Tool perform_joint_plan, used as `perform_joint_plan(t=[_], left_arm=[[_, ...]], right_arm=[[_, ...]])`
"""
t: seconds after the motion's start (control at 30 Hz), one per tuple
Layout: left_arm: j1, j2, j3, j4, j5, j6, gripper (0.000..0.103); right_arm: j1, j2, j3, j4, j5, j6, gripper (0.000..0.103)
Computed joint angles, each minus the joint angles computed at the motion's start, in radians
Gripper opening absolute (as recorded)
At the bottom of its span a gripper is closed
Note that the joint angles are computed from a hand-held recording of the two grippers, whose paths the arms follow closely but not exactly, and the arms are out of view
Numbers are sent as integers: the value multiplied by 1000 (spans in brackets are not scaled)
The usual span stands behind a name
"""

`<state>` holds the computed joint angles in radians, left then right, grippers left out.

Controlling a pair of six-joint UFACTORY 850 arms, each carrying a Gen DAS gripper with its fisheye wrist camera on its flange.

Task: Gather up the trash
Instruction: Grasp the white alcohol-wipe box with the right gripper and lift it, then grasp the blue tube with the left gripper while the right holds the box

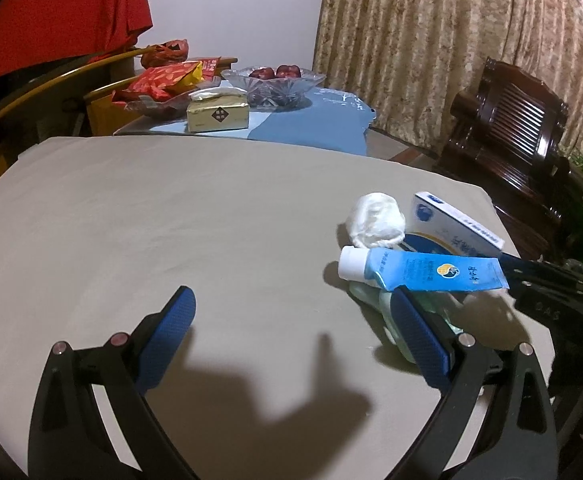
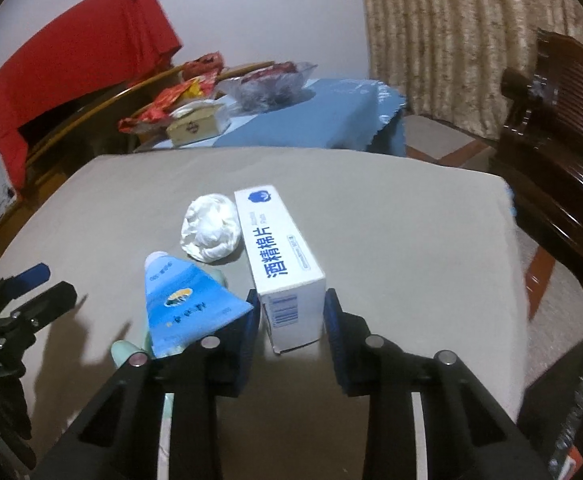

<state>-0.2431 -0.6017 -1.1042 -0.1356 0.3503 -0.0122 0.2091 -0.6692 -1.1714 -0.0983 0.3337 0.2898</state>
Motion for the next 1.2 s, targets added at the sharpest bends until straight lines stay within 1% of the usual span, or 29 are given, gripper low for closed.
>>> perform_joint_plan(t=[0.17,0.3,0.37,0.4,0.43,0.5,0.63,0.67,0.7,0.83,1.0,1.1,1.17,1.2], left_arm=[[-2,-6,-6,9,-7,-11,95],[-5,-8,-7,20,-9,-21,95],[-8,-9,-8,26,-9,-26,95],[-10,-7,-7,26,-8,-25,95],[-10,-6,-7,28,-8,-27,95],[-13,-5,-6,32,-7,-31,95],[-20,-5,-11,42,-8,-40,95],[-21,-6,-14,48,-9,-44,95],[-22,-9,-19,58,-10,-51,95],[-25,-29,-54,88,-24,-75,95],[-36,-78,-128,142,-53,-120,95],[-39,-120,-188,210,-91,-174,95],[-39,-146,-226,272,-119,-231,90],[-37,-162,-248,333,-135,-288,85]], right_arm=[[-3,43,67,121,4,-71,32],[-12,47,86,80,3,-19,34],[-13,43,80,67,2,-8,37],[-13,38,73,63,5,-3,43],[-13,35,69,55,10,5,46],[-13,27,54,45,7,16,48],[-8,-3,12,57,-29,-10,48],[-9,-6,8,50,-35,-4,41],[-11,-8,8,31,-35,16,38],[-16,12,39,73,-8,-5,34],[-20,22,44,85,-8,-9,34],[-21,20,38,80,-9,-12,33],[-23,19,33,78,-10,-14,33],[-24,17,32,74,-10,-10,33]])
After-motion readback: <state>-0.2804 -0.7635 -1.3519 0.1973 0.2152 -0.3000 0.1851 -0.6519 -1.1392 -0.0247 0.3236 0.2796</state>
